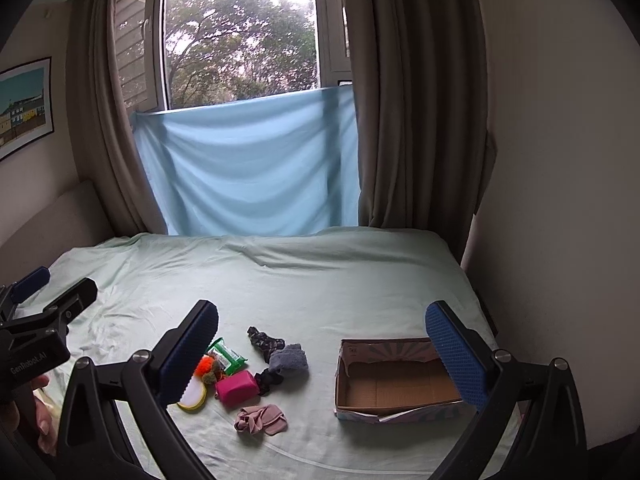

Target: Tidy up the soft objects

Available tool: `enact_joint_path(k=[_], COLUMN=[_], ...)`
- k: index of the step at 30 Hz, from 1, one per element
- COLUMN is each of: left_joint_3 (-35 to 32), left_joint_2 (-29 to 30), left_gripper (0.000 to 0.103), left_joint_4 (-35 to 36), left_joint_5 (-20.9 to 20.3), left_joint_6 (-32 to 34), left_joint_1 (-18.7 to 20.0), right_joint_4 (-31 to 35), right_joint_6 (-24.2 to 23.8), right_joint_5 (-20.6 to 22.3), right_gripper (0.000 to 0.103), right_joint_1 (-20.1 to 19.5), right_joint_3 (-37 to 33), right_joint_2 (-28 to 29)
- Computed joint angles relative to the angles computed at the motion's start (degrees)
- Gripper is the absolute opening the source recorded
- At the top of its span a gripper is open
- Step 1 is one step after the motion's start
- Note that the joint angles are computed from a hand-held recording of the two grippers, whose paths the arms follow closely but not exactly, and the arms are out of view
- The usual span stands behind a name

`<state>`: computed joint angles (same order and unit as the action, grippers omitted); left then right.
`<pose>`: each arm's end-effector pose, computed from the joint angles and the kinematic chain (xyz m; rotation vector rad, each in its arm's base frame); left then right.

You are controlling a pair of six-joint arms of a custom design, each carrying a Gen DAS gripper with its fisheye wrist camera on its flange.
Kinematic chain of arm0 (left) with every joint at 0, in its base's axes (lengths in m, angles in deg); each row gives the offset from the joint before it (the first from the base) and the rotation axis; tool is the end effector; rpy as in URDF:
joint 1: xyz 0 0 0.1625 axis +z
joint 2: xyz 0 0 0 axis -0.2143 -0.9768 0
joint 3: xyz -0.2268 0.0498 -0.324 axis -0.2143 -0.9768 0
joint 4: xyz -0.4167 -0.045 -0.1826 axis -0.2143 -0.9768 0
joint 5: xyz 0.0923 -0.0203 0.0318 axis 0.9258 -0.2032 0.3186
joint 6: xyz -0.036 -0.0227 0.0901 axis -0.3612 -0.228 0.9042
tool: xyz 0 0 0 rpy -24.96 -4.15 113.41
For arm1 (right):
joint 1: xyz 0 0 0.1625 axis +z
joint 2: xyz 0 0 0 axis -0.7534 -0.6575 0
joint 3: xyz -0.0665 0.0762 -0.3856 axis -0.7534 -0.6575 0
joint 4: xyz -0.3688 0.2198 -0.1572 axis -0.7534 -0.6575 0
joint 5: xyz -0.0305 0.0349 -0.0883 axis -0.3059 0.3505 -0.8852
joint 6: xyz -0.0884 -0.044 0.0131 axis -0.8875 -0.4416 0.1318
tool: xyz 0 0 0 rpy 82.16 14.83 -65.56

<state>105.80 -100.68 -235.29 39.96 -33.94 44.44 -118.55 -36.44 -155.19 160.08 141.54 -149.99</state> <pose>-0.5354 -0.5918 0.2399 0.7520 2.1612 -1.1725 0.2837 -0.5701 0.5136 0.2479 -2.0456 1.2274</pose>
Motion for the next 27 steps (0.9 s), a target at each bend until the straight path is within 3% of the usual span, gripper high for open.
enact_joint_path(k=[3,6,14,20,27], left_joint_3=[3.6,6.64,8.74,7.14,3.7], left_joint_2=[-2.71,-5.19,-8.21,-4.99,2.67], left_gripper=[0.103,0.103,0.103,0.103,0.103], left_joint_4=[1.01,1.3,3.23,3.32,0.44], left_joint_5=[-0.99,-3.08,-14.04,-19.95,-27.05], left_joint_6=[-1.35,-0.4,6.79,13.74,22.72], left_joint_1=[1.37,3.39,12.06,19.22,27.86], right_joint_4=[-2.03,-3.01,-6.24,-9.36,-21.0], right_joint_6=[-0.65,1.93,10.64,17.42,16.49], right_joint_5=[0.33,-0.56,-2.46,-3.46,-2.52], right_gripper=[0.103,0.103,0.103,0.103,0.103], right_joint_1=[-0.31,-0.45,-1.02,-3.66,-8.96], right_joint_3=[1.13,2.21,3.77,5.08,5.4], right_joint_2=[0.97,2.56,9.22,15.2,24.39])
